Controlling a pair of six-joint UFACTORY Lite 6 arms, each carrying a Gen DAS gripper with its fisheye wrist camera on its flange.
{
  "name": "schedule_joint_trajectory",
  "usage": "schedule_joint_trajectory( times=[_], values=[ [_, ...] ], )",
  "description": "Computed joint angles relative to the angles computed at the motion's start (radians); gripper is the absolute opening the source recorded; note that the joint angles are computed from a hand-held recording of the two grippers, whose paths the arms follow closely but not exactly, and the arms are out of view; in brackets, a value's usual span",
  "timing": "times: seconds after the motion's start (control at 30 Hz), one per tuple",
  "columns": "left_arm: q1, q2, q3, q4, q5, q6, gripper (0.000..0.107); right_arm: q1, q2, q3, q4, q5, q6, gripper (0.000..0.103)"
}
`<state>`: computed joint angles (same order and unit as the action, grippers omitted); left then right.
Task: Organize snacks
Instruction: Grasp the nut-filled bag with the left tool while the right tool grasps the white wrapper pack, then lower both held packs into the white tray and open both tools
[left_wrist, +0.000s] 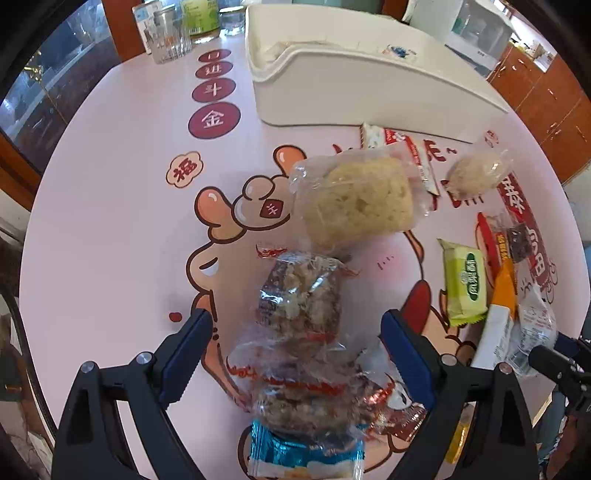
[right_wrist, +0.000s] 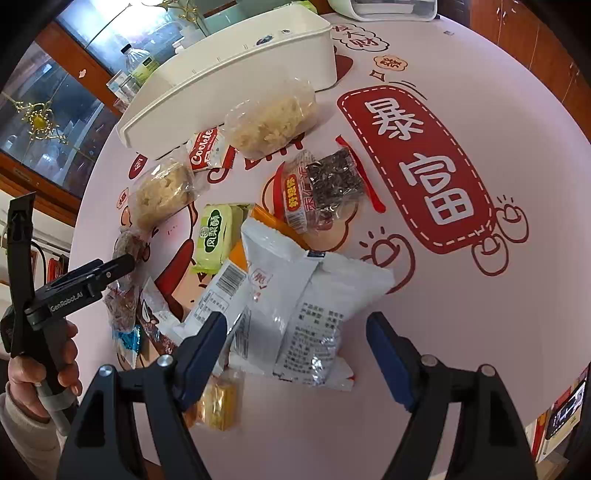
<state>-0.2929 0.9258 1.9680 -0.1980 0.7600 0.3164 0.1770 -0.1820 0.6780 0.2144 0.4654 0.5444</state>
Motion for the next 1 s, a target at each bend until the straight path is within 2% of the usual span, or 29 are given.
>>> schedule_joint_trajectory(
  times=[0.1, 0.17, 0.23, 0.33, 0.47, 0.53, 0.8, 1.0],
  values=[
    [-0.005, 0.053, 0.062, 0.025, 0.024, -0.026, 0.091, -0.008, 0.026, -0.002, 0.087, -0.011, -0.091, 0.064],
    [-0.005, 0.086, 0.105, 0.028, 0.047, -0.035, 0.079, -0.006, 0.044, 0.000, 0.121, -0.011, -0.126, 0.057],
    [-0.004, 0.105, 0.124, 0.029, 0.051, -0.038, 0.070, 0.009, 0.048, 0.001, 0.091, -0.018, -0.094, 0.057],
    [-0.012, 0.101, 0.115, 0.042, 0.032, -0.041, 0.064, 0.026, 0.055, 0.012, 0.047, -0.017, -0.057, 0.055],
    [-0.015, 0.074, 0.075, 0.034, 0.001, -0.043, 0.054, 0.046, 0.049, 0.023, -0.026, -0.013, 0.003, 0.045],
    [-0.013, 0.059, 0.056, 0.036, -0.012, -0.044, 0.052, 0.056, 0.043, 0.028, -0.067, -0.009, 0.037, 0.038],
    [-0.004, -0.117, -0.148, -0.004, -0.104, 0.002, 0.050, 0.041, -0.010, 0.027, -0.060, 0.012, 0.014, 0.037],
    [-0.007, -0.261, -0.237, -0.095, -0.100, 0.066, 0.050, 0.021, -0.057, 0.068, -0.053, 0.041, -0.011, 0.037]
  ],
)
